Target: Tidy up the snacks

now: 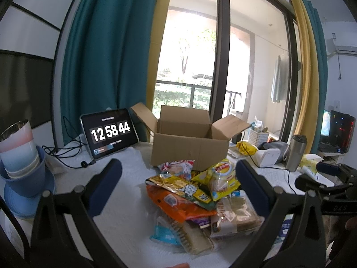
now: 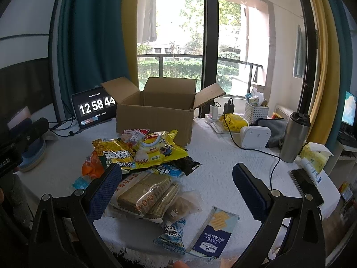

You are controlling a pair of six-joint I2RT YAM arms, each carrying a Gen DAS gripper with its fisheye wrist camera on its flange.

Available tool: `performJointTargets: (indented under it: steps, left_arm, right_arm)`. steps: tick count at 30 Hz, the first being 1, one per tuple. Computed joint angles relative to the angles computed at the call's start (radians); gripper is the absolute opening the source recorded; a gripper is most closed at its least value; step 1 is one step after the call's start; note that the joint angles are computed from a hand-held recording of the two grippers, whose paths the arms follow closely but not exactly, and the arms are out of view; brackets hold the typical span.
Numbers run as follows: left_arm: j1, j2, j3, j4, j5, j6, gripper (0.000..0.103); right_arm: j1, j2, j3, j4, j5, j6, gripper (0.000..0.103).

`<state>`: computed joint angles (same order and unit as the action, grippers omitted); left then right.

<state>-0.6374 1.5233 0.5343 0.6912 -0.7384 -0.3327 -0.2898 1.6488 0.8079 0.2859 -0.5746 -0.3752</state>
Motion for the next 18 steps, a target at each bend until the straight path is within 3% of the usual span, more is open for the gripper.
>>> performJointTargets:
  steps: [18]
  left_arm:
    - [0.008, 0.019, 0.006, -0.012, 0.018, -0.013, 0.103]
  right_arm:
    - [-0.001, 0.028, 0.006, 0.002, 0.005, 0.001, 0.102]
